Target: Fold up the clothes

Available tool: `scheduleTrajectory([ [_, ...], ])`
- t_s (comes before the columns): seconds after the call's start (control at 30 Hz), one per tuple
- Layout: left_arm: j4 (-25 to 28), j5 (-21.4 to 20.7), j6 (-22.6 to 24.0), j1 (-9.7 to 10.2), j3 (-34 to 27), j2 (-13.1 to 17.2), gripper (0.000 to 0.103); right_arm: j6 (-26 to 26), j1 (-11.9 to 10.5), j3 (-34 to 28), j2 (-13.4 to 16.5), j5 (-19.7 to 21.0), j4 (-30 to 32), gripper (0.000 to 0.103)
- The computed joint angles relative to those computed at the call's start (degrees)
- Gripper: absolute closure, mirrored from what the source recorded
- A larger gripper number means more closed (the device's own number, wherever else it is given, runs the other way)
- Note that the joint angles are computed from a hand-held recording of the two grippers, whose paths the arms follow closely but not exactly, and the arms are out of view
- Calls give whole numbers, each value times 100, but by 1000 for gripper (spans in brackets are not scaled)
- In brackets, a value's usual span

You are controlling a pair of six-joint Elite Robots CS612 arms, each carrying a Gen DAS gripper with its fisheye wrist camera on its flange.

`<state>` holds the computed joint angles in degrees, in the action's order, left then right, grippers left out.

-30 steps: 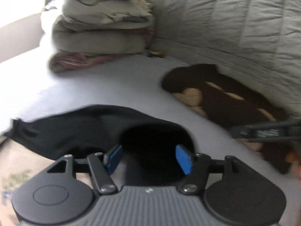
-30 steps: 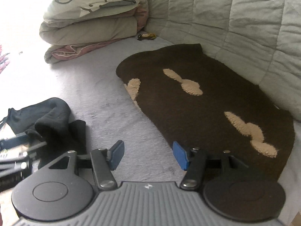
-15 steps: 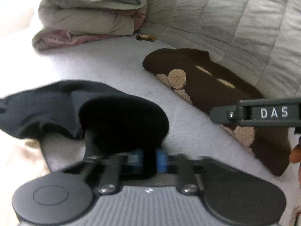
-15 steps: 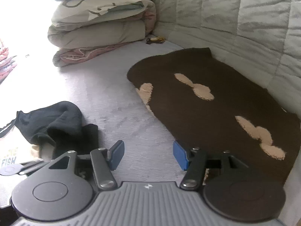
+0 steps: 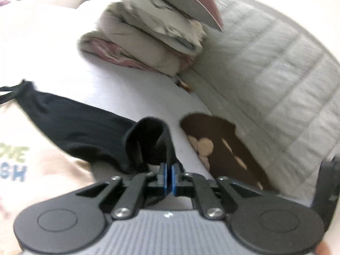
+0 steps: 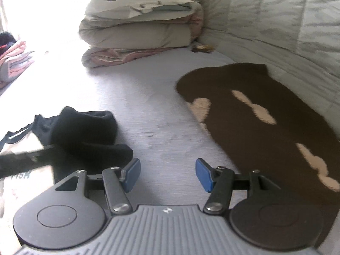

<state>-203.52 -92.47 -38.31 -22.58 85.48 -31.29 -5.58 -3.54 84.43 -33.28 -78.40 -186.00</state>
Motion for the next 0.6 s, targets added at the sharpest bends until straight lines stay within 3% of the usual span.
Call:
scheduleTrajectory([
  [0.2,-284,288,-576,139,416,-134,99,-154,79,-78,46,501,123,42],
  [0.43,-291,520,-1168,256,717,-121,96,233,104,-272,135,1224,650,42],
  [0.53,-182,571,-1144,295,805,-111,94,432,113,-392,213,1570,847,42],
  [0.6,-229,601,-1073,316,858,-92,88,634,116,-493,274,1767,1045,42],
])
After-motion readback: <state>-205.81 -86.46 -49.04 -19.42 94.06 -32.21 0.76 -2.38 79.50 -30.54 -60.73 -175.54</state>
